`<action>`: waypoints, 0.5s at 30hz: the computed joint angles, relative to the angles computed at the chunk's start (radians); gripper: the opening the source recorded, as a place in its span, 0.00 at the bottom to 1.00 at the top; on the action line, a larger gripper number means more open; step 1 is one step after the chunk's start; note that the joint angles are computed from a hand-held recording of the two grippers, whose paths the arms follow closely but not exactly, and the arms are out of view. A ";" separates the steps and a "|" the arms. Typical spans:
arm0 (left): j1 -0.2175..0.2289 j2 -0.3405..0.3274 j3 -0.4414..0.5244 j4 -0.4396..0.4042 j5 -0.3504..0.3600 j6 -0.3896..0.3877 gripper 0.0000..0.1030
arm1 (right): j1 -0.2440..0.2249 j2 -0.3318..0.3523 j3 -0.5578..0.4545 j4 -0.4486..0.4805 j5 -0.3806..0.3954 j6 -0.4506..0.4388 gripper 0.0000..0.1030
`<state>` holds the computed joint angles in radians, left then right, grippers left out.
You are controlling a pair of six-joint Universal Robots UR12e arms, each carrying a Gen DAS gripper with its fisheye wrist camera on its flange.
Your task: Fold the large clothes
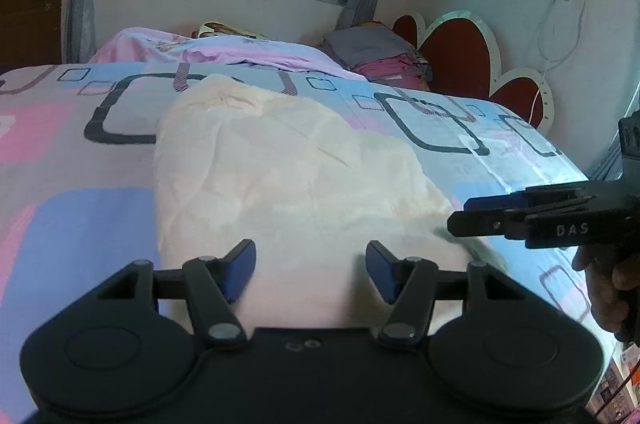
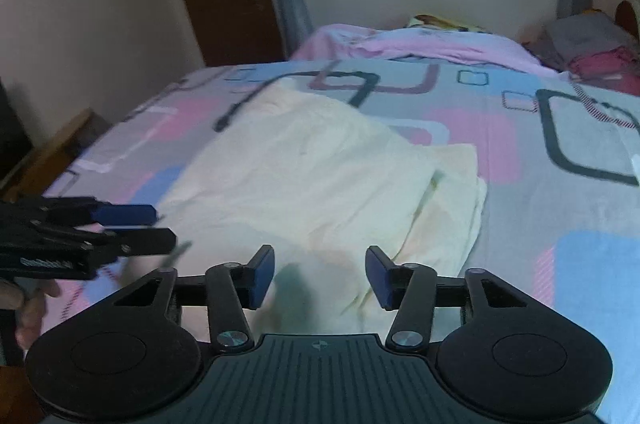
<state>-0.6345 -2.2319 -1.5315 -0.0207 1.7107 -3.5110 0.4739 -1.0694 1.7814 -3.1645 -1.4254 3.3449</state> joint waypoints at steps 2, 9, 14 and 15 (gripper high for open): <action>-0.007 0.004 -0.011 -0.010 0.006 -0.019 0.57 | 0.006 -0.004 0.008 0.020 -0.003 -0.012 0.40; -0.015 0.000 -0.023 -0.073 0.044 -0.062 0.57 | 0.013 0.020 0.005 0.072 -0.021 -0.005 0.38; -0.015 -0.002 -0.022 -0.078 0.055 -0.065 0.57 | 0.016 0.028 -0.006 0.094 -0.026 -0.017 0.38; -0.017 -0.003 -0.021 -0.078 0.059 -0.065 0.57 | 0.015 0.030 -0.009 0.099 -0.025 -0.020 0.38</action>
